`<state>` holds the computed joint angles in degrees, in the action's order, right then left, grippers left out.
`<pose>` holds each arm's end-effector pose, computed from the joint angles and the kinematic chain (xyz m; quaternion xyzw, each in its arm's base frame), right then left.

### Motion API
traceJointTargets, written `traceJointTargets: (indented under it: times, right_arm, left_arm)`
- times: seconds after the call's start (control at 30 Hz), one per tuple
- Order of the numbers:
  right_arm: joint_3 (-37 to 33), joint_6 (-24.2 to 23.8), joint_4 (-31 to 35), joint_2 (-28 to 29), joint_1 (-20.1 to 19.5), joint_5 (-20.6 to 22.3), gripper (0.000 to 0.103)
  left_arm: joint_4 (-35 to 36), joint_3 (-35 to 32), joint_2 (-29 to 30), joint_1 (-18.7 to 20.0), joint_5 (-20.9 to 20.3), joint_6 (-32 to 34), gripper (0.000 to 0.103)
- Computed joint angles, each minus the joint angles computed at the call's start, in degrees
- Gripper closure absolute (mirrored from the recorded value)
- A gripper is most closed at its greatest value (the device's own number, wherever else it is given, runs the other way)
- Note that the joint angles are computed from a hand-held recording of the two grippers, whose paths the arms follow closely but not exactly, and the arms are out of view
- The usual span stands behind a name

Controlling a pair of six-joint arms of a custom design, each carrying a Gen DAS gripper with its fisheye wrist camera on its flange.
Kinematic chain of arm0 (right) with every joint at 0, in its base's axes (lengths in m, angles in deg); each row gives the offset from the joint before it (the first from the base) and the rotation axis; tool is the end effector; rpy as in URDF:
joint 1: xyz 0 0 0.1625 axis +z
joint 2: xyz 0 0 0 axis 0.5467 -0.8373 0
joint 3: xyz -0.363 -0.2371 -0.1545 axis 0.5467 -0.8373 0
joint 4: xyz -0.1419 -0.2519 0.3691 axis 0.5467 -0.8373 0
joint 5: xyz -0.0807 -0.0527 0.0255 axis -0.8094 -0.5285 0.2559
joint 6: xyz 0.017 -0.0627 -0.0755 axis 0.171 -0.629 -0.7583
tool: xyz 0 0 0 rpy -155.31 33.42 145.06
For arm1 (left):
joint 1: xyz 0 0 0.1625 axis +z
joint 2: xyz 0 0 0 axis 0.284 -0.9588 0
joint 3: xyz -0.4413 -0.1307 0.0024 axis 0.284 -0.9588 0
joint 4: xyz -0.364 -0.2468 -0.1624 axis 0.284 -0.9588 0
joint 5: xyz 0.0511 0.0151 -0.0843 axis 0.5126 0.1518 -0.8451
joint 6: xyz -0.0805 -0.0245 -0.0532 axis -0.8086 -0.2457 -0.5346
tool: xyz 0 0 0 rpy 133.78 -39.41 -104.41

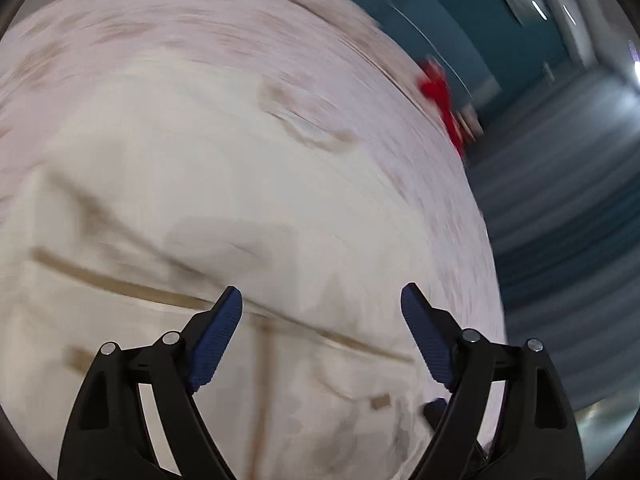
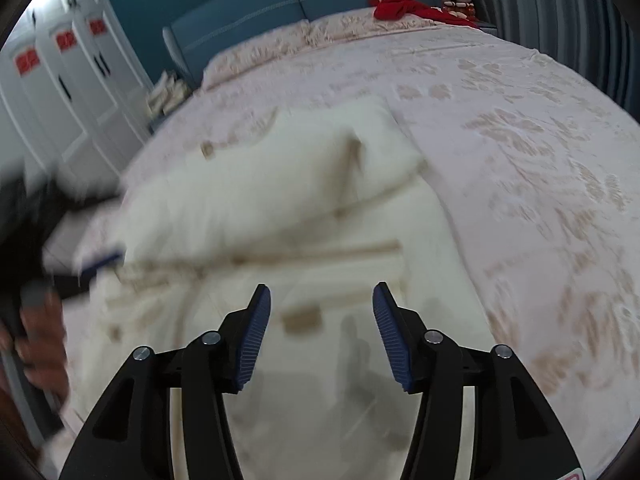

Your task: Fold large clothes

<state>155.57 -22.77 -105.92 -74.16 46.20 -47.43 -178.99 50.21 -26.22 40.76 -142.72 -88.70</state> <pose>-0.0341 -0.8176 0.3261 0.1475 -0.9274 0.2854 0.1916 -0.3003 -0.8241 0.0361 -0.1483 0.9024 -0.3953 0.0857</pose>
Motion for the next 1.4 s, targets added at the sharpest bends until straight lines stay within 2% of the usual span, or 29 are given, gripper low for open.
traceJointTargets:
  times: [0.1,0.23,0.33,0.37,0.4,0.43,0.47,0.5,0.57,0.63,0.7,0.73,0.8,0.87,0.97,1.1,1.23,1.27,1.3,1.33,1.37,1.4]
  right_arm:
    - [-6.05,4.26,3.01,3.17,0.73,2.36,0.039]
    - [-14.22,9.53,6.11,8.40,1.65,-0.83,0.039]
    - [-19.92,13.37,10.83,12.15,1.83,-3.76,0.039]
    - [-21.78,14.45,13.25,13.35,1.78,-3.95,0.040]
    - [-22.43,14.66,14.17,13.88,1.83,-4.06,0.053]
    - [-23.73,14.23,15.86,14.77,2.13,-4.63,0.078]
    - [-24.98,12.75,16.52,15.73,2.94,-6.80,0.090]
    - [-25.26,10.51,15.49,16.07,3.77,-7.92,0.100]
    - [-24.19,6.16,11.34,15.42,5.02,-6.37,0.100]
    - [-23.12,1.73,6.09,13.87,6.76,-1.67,0.100]
    - [-22.84,-0.44,2.06,13.05,7.70,2.23,0.100]
    - [-22.81,-1.13,0.87,13.06,7.73,2.73,0.101]
    - [-25.59,-1.94,1.94,15.44,7.43,-0.51,0.101]
    - [-30.20,0.42,7.71,19.32,6.14,-6.51,0.101]
    - [-31.26,-0.26,9.67,22.10,4.94,-13.94,0.101]
    - [-29.84,-0.28,10.86,22.04,3.73,-15.51,0.101]
    - [-30.71,0.67,12.51,22.10,4.17,-16.74,0.097]
    - [-29.75,1.37,12.27,21.29,4.23,-16.91,0.095]
    - [-28.98,2.21,11.31,20.60,4.50,-17.35,0.091]
    - [-26.73,2.47,8.51,19.36,4.82,-17.28,0.089]
    - [-23.25,2.02,4.26,17.12,5.09,-15.99,0.088]
    - [-20.15,1.37,1.20,15.13,5.42,-14.23,0.087]
  left_arm:
    - [-3.08,5.97,-4.72,2.19,2.43,-6.56,0.023]
    - [-6.25,10.04,-8.13,6.00,0.36,-13.03,0.024]
    - [-7.25,10.45,-8.26,7.73,-1.28,-14.08,0.033]
    - [-6.60,10.06,-8.06,8.15,-1.53,-14.12,0.040]
    - [-5.40,9.59,-7.91,8.50,-1.62,-14.59,0.052]
    - [-4.99,9.10,-7.69,8.97,-2.29,-14.57,0.059]
    - [-3.91,8.52,-7.49,9.43,-2.72,-14.69,0.077]
    - [-3.34,8.32,-7.52,9.47,-2.29,-14.66,0.088]
    - [-4.67,8.92,-8.24,8.56,1.11,-12.80,0.096]
    - [-7.36,8.78,-8.40,7.19,4.67,-8.64,0.097]
    - [-10.59,9.15,-8.80,5.44,9.09,-3.18,0.097]
    - [-11.29,9.22,-8.78,5.03,10.32,-1.58,0.097]
    - [-7.78,8.68,-8.28,5.00,11.63,-1.07,0.096]
    - [0.92,6.75,-6.86,5.39,14.01,-2.97,0.096]
    - [7.85,5.98,-5.49,5.99,14.60,-5.63,0.096]
    - [8.20,6.50,-4.68,6.42,14.86,-5.83,0.096]
    - [13.16,4.24,-3.48,5.98,17.80,-4.23,0.093]
    - [14.67,4.04,-3.72,5.81,17.93,-4.33,0.089]
    - [16.48,4.53,-4.48,5.31,17.98,-4.95,0.081]
    - [16.73,5.23,-5.23,4.88,17.90,-4.85,0.076]
    - [14.59,7.26,-6.57,3.86,18.44,-4.08,0.070]
    - [11.18,9.05,-7.45,2.69,19.78,-2.59,0.067]
